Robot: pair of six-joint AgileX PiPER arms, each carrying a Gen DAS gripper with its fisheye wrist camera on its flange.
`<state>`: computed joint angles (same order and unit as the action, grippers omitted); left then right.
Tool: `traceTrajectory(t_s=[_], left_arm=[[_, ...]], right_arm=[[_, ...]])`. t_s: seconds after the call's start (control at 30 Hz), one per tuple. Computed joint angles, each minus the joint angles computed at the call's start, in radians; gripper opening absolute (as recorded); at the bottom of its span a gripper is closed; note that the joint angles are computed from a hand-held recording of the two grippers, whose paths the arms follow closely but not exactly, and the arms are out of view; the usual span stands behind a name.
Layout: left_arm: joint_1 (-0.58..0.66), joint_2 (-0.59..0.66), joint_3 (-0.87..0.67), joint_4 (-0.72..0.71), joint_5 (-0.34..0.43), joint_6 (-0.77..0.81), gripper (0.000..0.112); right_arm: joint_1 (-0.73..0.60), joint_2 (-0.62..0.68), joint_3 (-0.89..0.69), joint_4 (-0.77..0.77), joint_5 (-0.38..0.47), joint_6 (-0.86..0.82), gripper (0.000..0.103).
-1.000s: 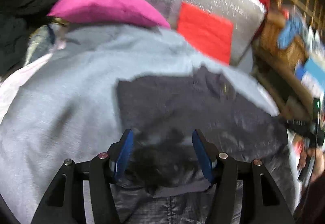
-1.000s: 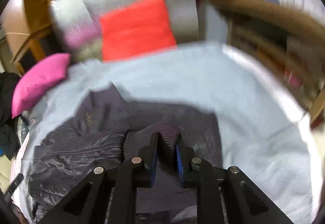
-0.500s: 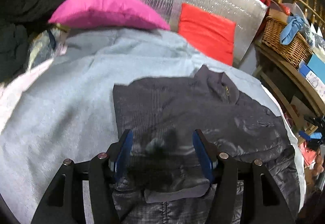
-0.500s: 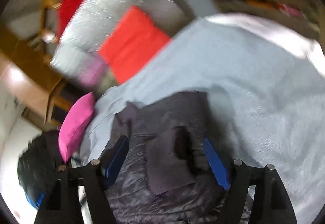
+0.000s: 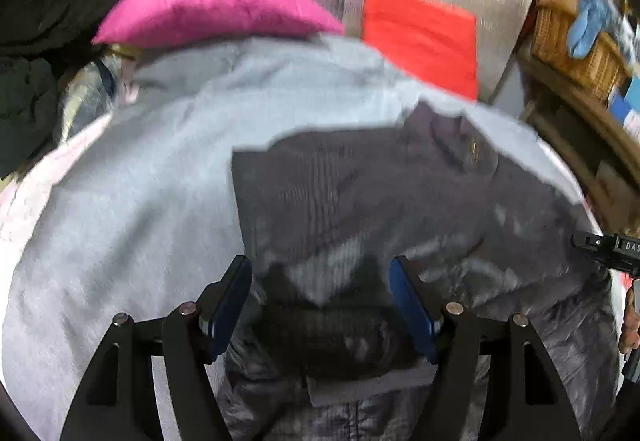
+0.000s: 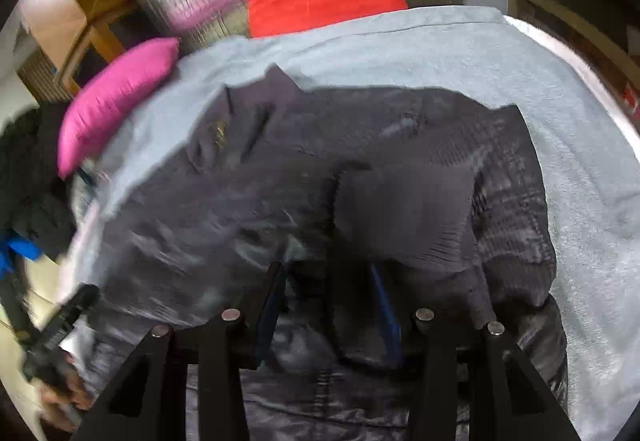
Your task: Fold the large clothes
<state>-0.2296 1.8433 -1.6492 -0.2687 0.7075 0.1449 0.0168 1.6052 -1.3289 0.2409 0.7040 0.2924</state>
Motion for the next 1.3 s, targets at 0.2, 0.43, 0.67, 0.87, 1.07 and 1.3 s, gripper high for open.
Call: traceTrajectory(t_s=[0.2, 0.43, 0.67, 0.87, 1.07, 1.3], left_arm=[[-0.042, 0.073, -0.082, 0.135, 0.045, -0.114, 0.078], [-0.067, 0.141, -0.144, 0.241, 0.146, -0.218, 0.087], [-0.071, 0.028, -0.012, 0.146, 0.006, -0.13, 0.087], [-0.121, 0.062, -0.035, 0.298, 0.085, -0.223, 0.087], [-0.07, -0.084, 0.082, 0.133, 0.029, -0.121, 0.087], [-0.015, -0.23, 0.24, 0.127, -0.013, -0.054, 0.087]], right_arm=[[0.003, 0.012, 0.002, 0.088, -0.163, -0.067, 0.06], [0.076, 0.079, 0.003, -0.138, -0.168, 0.103, 0.062], [0.043, -0.145, 0.19, -0.138, -0.174, 0.074, 0.062], [0.039, -0.18, 0.233, -0.099, -0.055, 0.035, 0.062], [-0.01, -0.418, 0.345, -0.054, -0.008, -0.002, 0.062], [-0.352, -0.748, 0.498, 0.192, 0.235, -0.292, 0.065]])
